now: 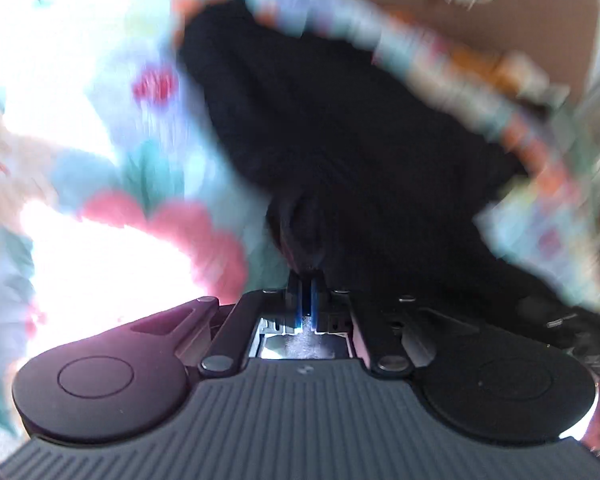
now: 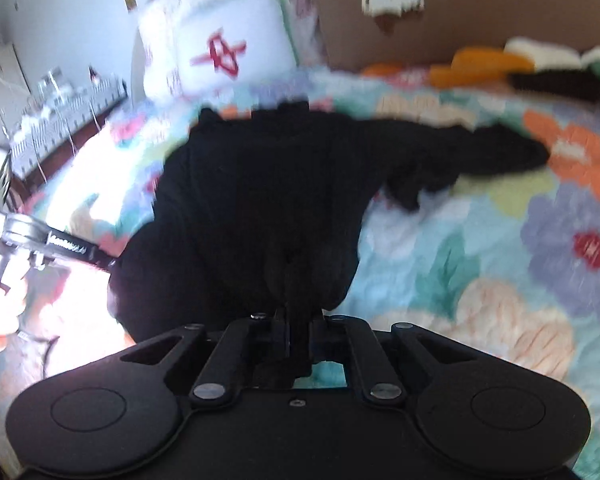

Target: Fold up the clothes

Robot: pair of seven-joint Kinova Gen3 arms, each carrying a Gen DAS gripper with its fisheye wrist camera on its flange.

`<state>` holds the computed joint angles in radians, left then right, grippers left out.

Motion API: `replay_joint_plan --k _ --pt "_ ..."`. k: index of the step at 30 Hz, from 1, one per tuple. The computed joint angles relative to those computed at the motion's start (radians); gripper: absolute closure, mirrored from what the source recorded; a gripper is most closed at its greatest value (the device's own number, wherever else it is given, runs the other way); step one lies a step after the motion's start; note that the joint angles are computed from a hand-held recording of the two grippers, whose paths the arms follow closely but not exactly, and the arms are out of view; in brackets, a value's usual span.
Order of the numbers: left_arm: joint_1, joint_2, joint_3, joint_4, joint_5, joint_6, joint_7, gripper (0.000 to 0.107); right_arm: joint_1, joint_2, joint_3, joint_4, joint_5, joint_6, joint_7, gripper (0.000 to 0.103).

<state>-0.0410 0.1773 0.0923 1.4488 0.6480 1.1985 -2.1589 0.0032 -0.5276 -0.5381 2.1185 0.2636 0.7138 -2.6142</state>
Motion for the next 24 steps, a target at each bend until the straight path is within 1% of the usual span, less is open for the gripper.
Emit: replay_joint_plan --k 1,2,3,4,6,7,9,10,11,12,13,14,15,16,18,19,20,22,24 --pt "-0.026 -0.046 -0.018 0.006 0.041 0.015 -0.038 0.105 -0.012 -0.035 0.026 0.004 -0.010 -0.013 0.000 0.094" --pt "-0.034 -0.093 -0.048 0.015 0.066 0.020 -0.078 0.104 -0.030 -0.070 0.060 0.010 -0.031 -0.030 0.006 0.094" --pt "-0.023 -0.139 -0.092 0.020 0.076 0.021 -0.111 0.104 -0.048 -0.098 0.090 0.015 -0.057 -0.041 0.016 0.094" --pt "0.007 -0.172 -0.137 0.023 0.069 0.015 -0.128 0.104 -0.062 -0.122 0.117 0.019 -0.093 -0.047 0.035 0.094" --pt "0.087 -0.191 -0.214 0.030 0.007 0.011 -0.113 0.104 -0.112 -0.142 0.185 0.033 -0.175 -0.056 0.065 0.094" --pt "0.133 -0.193 -0.253 0.019 -0.034 0.021 -0.090 0.104 -0.139 -0.127 0.211 0.038 -0.215 -0.054 0.059 0.094" --pt "0.226 -0.154 -0.328 0.027 -0.115 0.042 -0.027 0.104 -0.170 -0.068 0.247 0.033 -0.290 -0.009 0.060 0.094" --pt "0.256 -0.127 -0.346 0.035 -0.156 0.044 0.000 0.104 -0.174 -0.032 0.250 0.025 -0.307 0.023 0.065 0.094" --pt "0.268 -0.096 -0.347 0.038 -0.197 0.049 0.040 0.104 -0.166 -0.005 0.233 0.009 -0.308 0.052 0.084 0.094" --pt "0.262 -0.076 -0.328 0.038 -0.237 0.063 0.081 0.104 -0.155 0.014 0.205 -0.009 -0.293 0.076 0.095 0.094" --pt "0.238 -0.052 -0.297 0.041 -0.261 0.074 0.116 0.104 -0.154 0.035 0.180 -0.028 -0.268 0.100 0.095 0.094" --pt "0.198 -0.047 -0.251 0.034 -0.269 0.081 0.134 0.104 -0.151 0.056 0.154 -0.046 -0.245 0.125 0.098 0.094" --pt "0.152 -0.043 -0.205 0.030 -0.269 0.086 0.139 0.104 -0.150 0.077 0.128 -0.066 -0.219 0.150 0.098 0.094" --pt "0.119 -0.038 -0.174 0.026 -0.266 0.091 0.136 0.103 -0.149 0.094 0.101 -0.084 -0.189 0.174 0.090 0.094" --pt "0.026 -0.053 -0.100 0.014 -0.221 0.108 0.103 0.100 -0.149 0.120 0.048 -0.118 -0.124 0.225 0.064 0.092" --pt "-0.020 -0.059 -0.075 0.011 -0.181 0.119 0.088 0.095 -0.151 0.134 0.026 -0.134 -0.093 0.256 0.051 0.091" --pt "-0.048 -0.064 -0.063 0.008 -0.156 0.125 0.070 0.087 -0.155 0.151 0.009 -0.150 -0.067 0.286 0.040 0.089" --pt "-0.068 -0.070 -0.070 -0.003 -0.115 0.141 0.042 0.078 -0.175 0.156 0.013 -0.167 -0.049 0.317 0.023 0.088" --pt "-0.074 -0.086 -0.071 -0.008 -0.099 0.130 0.003 0.078 -0.197 0.150 0.027 -0.178 -0.039 0.341 0.005 0.083"
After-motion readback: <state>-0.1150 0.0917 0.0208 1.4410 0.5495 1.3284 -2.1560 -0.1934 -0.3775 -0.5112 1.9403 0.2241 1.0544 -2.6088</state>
